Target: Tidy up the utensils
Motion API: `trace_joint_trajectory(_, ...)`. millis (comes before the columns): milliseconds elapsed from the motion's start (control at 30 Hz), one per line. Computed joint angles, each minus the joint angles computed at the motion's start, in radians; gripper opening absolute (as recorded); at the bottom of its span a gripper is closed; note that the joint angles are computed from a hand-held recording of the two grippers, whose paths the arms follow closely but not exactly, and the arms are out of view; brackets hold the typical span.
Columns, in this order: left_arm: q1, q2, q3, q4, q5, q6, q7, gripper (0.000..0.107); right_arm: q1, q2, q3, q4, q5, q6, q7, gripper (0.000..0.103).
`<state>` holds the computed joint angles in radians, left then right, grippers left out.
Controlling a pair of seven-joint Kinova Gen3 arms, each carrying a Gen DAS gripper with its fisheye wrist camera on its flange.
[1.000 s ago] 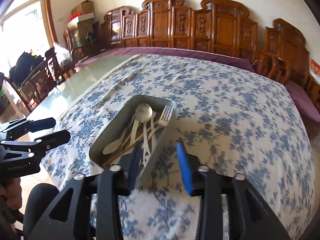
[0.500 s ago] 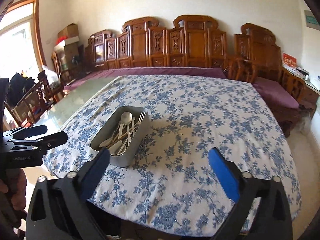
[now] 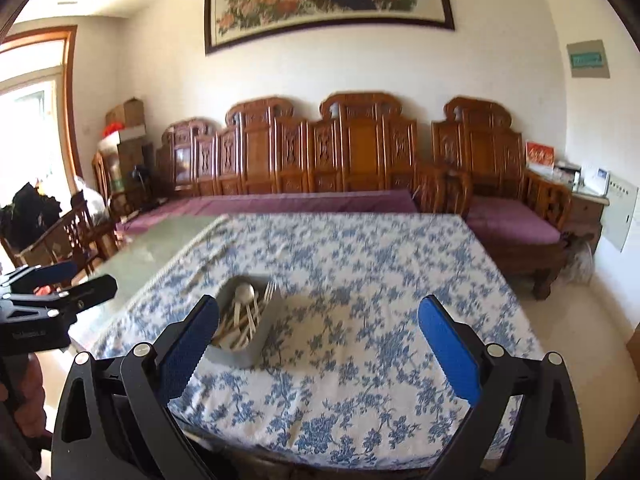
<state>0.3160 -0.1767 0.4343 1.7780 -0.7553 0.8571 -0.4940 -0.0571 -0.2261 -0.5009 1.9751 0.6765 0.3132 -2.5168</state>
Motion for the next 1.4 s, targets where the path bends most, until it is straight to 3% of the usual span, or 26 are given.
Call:
trace_joint_trajectory(433, -0.045, -0.056, 0.084, 0.004, -0.037, 0.006, 0.051, 0.095, 0.099, -0.089, -0.063, -0.001, -0.072, -0.018, 0.066, 0.1)
trace_joint_trajectory(867, -0.074, -0.066, 0.114, 0.013, -0.046, 0.001, 0.073, 0.095, 0.187, -0.111, -0.111, -0.003, -0.188, -0.036, 0.169, 0.1)
trace_joint_trajectory(1400, -0.082, -0.071, 0.13, 0.016, -0.055, 0.006, 0.085, 0.095, 0.221, -0.121, -0.13, -0.004, -0.271, -0.042, 0.242, 0.1)
